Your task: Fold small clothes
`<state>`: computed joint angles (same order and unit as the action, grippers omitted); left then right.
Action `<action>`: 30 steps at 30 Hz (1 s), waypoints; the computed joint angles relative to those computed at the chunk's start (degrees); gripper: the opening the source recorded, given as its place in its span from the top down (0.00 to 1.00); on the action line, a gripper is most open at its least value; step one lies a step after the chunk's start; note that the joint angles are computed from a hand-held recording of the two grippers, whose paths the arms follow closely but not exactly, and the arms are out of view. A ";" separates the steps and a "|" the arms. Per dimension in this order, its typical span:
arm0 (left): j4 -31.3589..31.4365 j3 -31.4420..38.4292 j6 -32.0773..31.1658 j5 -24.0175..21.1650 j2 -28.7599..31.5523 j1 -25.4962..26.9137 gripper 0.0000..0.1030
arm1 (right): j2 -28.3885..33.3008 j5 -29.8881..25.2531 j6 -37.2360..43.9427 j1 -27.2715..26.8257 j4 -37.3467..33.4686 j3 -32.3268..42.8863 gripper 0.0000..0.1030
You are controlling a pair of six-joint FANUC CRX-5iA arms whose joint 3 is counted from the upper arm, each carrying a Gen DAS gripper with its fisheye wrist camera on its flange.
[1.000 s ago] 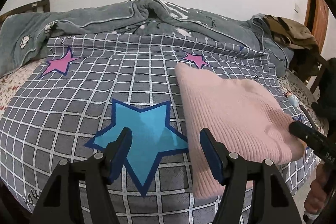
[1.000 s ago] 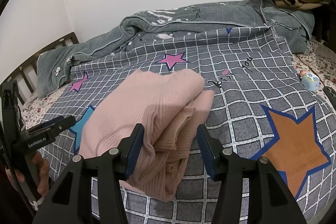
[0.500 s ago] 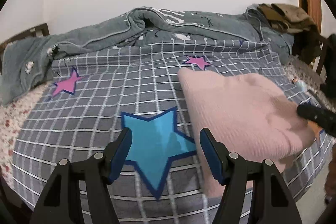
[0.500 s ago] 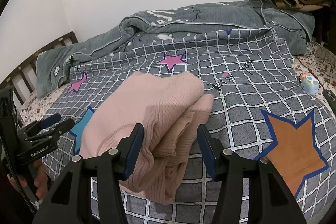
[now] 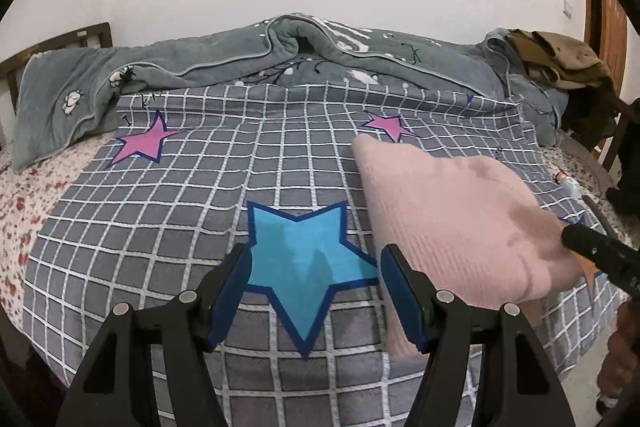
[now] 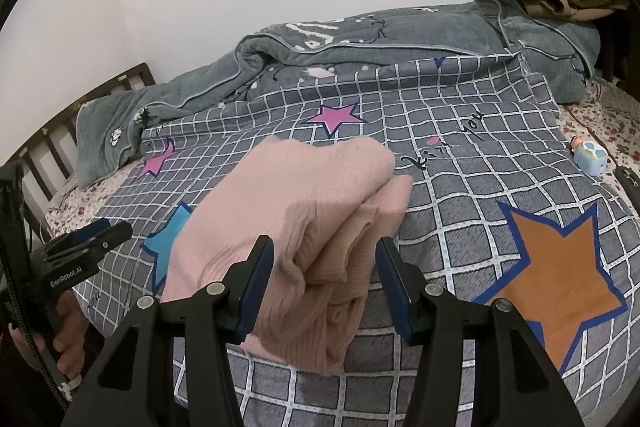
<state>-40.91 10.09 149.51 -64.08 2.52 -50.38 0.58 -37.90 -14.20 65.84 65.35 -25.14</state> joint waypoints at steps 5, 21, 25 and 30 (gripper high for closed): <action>3.74 -1.77 0.71 3.59 -1.08 0.90 0.37 | -0.63 -0.29 -0.59 0.85 0.30 -0.47 0.49; 3.42 -0.51 2.33 0.80 -0.29 -0.34 0.37 | -2.40 0.26 -3.05 1.67 1.98 -2.25 0.49; 4.89 -1.49 2.16 1.81 -0.73 0.36 0.37 | -2.46 0.29 -2.89 1.84 2.06 -2.40 0.49; 6.22 -1.74 0.98 2.28 -0.45 0.76 0.37 | -2.54 0.83 -2.68 1.54 2.05 -2.45 0.49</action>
<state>-34.69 8.35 150.49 -61.80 2.07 -49.63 -1.96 -37.07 -16.88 67.38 67.40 -27.59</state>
